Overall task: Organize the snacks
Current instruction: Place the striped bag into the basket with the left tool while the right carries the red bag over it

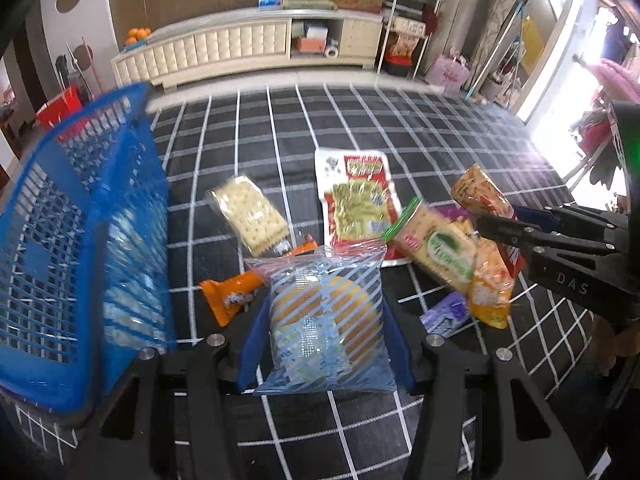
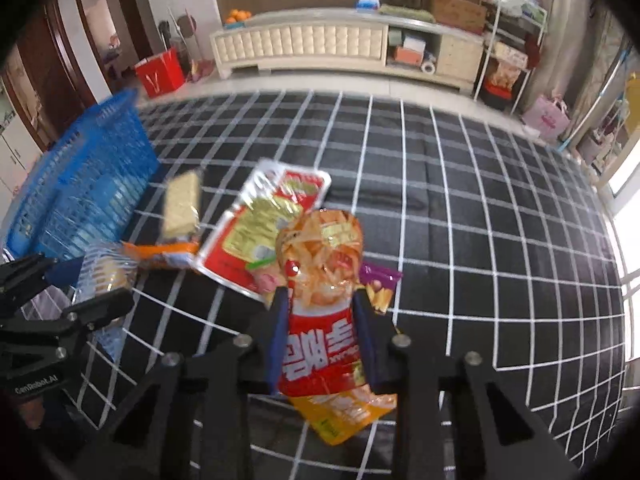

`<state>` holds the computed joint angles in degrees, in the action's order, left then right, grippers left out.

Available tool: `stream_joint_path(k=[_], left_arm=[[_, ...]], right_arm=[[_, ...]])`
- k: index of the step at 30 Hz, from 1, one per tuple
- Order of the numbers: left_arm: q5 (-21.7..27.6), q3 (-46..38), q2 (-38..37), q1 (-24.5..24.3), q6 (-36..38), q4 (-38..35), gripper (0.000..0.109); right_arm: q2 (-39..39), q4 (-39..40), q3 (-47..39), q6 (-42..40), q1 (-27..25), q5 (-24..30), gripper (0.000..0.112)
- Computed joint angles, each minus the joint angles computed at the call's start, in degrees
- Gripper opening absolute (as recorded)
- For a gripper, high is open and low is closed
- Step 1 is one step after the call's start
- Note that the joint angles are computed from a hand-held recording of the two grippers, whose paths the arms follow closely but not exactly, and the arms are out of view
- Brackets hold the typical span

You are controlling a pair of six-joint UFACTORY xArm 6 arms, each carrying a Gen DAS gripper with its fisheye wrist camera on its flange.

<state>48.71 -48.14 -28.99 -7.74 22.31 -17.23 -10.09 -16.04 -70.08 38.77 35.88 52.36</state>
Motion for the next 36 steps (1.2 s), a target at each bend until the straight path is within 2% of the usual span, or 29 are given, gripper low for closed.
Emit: stream_joint_path(k=[8, 12, 15, 21, 24, 29, 36], left_arm=[[3.68, -2.21, -6.40, 6.04, 5.38, -3.49, 0.051], [6.62, -4.60, -7.23, 11.09, 9.95, -6.50, 0.051], [7.76, -6.84, -6.59, 14.93, 11.17, -5.77, 0.051], [9.07, -12.21, -1.85, 22.78, 17.22, -7.41, 0.051], [7.45, -14.03, 1.40, 24.34, 16.81, -5.25, 0.051], [8.43, -18.19, 8.23, 26.71, 18.07, -5.06, 0.051], [7.44, -19.30, 12.57, 27.40, 18.56, -5.23, 0.051]], right_arm=[[0.63, -2.25, -8.47, 4.15, 6.18, 1.40, 0.035], [4.40, -2.91, -14.29, 4.97, 8.61, 1.15, 0.035], [8.08, -2.49, -18.92, 5.21, 9.86, 0.58, 0.035], [17.54, -0.70, -30.17, 3.41, 11.69, 0.07, 0.035], [23.15, -0.56, -37.34, 1.67, 12.51, 1.40, 0.035], [30.62, -0.29, -47.33, -0.39, 13.58, 3.51, 0.035], [35.80, 1.60, -53.57, -2.34, 13.55, 6.01, 0.035]])
